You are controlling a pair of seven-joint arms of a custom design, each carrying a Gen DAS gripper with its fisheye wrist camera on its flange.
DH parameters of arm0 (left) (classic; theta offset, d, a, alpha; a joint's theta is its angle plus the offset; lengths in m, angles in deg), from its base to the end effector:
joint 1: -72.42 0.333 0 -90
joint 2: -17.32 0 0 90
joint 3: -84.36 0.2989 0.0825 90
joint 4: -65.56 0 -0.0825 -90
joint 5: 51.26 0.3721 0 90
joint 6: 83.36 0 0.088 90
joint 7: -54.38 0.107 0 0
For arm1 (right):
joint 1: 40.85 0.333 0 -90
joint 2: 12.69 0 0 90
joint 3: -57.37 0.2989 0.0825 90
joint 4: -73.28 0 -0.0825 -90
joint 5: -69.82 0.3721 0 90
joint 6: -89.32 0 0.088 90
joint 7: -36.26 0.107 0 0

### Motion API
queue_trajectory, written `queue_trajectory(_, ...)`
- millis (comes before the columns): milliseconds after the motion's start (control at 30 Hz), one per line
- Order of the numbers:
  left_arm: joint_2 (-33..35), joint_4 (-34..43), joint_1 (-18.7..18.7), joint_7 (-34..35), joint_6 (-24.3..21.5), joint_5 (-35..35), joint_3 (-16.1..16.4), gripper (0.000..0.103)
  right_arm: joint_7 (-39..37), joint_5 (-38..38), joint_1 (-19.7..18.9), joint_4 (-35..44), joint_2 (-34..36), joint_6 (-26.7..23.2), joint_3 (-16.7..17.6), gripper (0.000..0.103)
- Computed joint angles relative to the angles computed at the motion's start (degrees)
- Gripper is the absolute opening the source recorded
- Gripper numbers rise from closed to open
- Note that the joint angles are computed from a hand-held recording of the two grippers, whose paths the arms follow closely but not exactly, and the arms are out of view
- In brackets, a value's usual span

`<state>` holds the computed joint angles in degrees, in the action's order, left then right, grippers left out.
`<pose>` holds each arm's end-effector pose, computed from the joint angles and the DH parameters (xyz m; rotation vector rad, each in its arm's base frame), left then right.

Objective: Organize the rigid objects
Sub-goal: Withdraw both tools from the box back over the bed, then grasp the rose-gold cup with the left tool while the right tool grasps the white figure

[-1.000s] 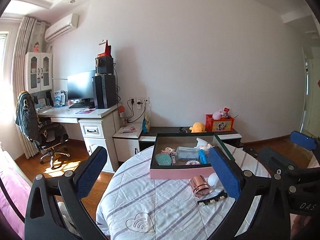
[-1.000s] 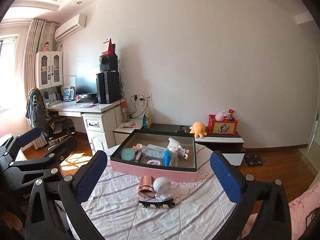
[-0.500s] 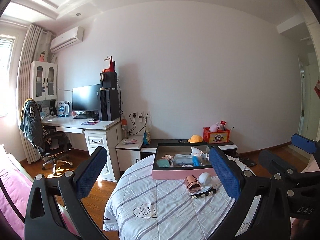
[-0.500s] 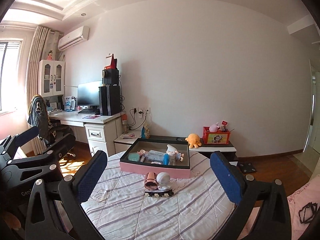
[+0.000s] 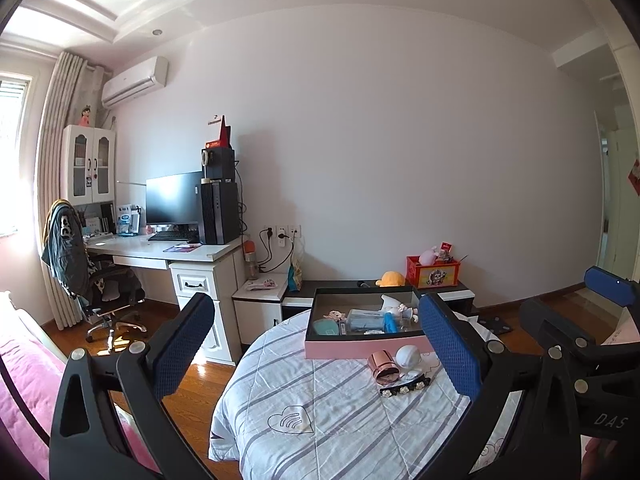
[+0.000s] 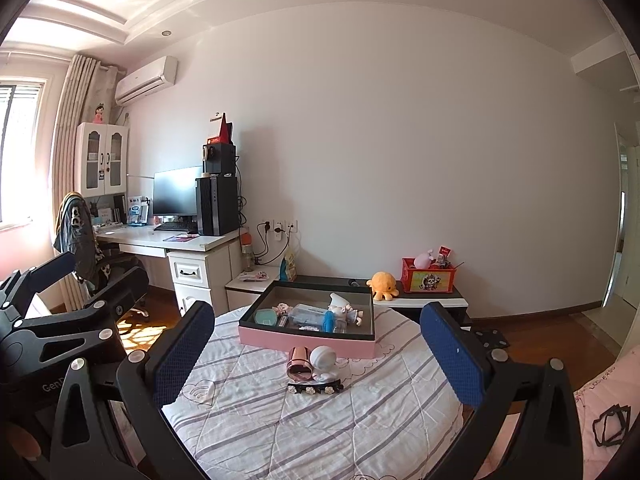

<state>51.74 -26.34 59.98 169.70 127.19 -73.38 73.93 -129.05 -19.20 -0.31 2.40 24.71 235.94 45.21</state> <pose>0.6699 -0.1927 0.4478 -1.1853 1.4721 -1.2468 0.6343 0.4124 0.4444 -1.3057 1.4181 -1.1814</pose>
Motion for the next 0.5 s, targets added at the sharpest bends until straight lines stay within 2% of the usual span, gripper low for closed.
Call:
queue_trajectory(200,1.8,2.7,-1.2,1.2,-2.8,-1.3,1.2,0.103,-1.9,2.6,-0.9,1.4,1.5,0.9,0.1,0.103)
queue_trajectory(333,4.9,7.5,-2.9,2.4,-7.6,-3.2,3.4,0.103,-5.8,7.4,-2.5,4.7,4.6,2.2,0.1,0.103)
queue_trajectory(400,7.4,11.6,-5.0,2.8,-12.4,-5.0,6.4,0.103,-8.6,11.0,-3.3,6.7,6.7,3.0,0.1,0.103)
queue_trajectory(500,12.7,19.4,-9.4,0.0,-21.1,-6.0,13.7,0.103,-14.8,18.3,-5.7,11.1,11.0,3.7,1.0,0.103)
